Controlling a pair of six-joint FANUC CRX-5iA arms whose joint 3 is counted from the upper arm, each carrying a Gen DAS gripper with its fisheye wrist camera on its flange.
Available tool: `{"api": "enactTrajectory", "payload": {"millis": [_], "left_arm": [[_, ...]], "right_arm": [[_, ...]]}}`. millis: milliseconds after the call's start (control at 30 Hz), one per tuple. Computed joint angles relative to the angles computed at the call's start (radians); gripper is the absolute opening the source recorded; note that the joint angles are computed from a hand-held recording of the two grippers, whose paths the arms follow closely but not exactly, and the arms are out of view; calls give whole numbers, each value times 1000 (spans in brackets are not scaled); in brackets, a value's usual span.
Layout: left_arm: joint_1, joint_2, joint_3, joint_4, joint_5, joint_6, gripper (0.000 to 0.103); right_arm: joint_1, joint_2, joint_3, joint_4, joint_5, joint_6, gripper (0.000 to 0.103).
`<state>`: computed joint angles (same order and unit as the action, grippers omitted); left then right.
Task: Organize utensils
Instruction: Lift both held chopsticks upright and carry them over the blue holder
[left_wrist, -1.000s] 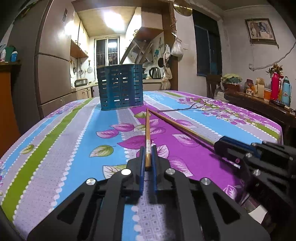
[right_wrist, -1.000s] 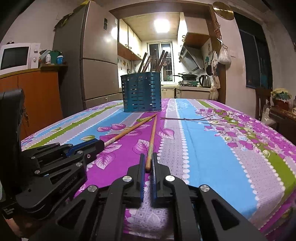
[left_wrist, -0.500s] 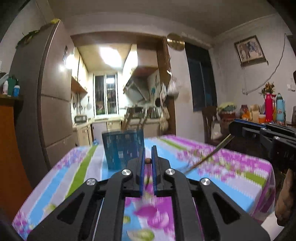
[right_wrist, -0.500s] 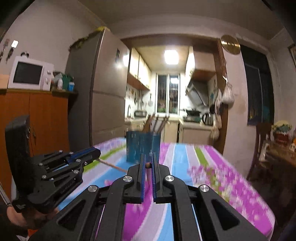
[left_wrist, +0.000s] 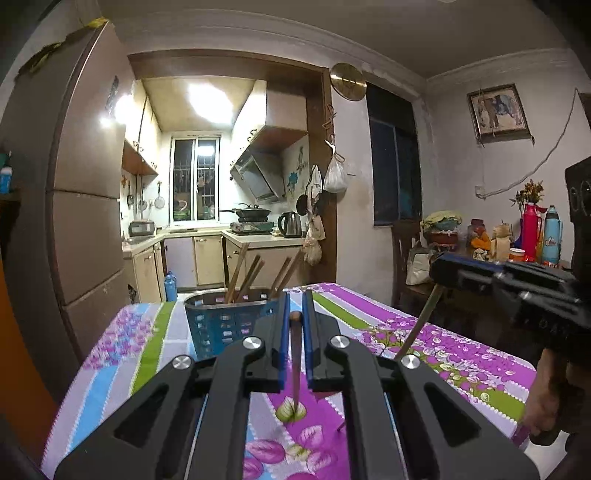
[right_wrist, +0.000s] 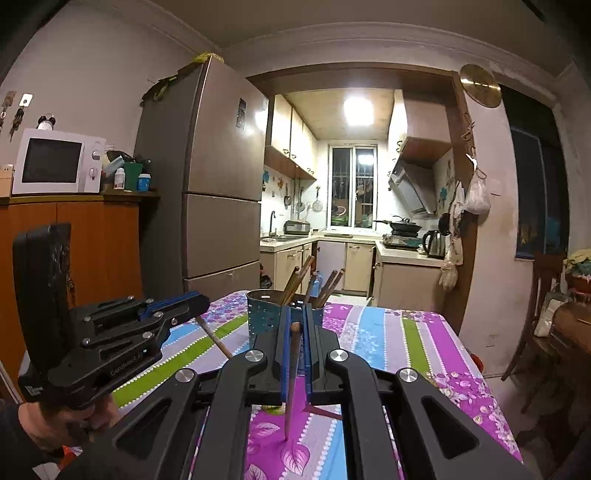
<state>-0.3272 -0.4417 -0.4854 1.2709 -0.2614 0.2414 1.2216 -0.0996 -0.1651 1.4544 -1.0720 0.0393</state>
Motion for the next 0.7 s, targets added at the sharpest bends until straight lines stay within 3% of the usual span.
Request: {"api": "enactTrajectory", "payload": {"millis": [200,400,700], "left_arm": [[101,45,110,-175,-146,174,5],[169,89,187,-255,-231,275,5],[261,175,365,-372,-359,413,5]], "right_arm": [[-34,9,34,-25,44,32,7],[-60,6,61,-62,84,39,7],[-78,52,207,-129,119,176,7]]}}
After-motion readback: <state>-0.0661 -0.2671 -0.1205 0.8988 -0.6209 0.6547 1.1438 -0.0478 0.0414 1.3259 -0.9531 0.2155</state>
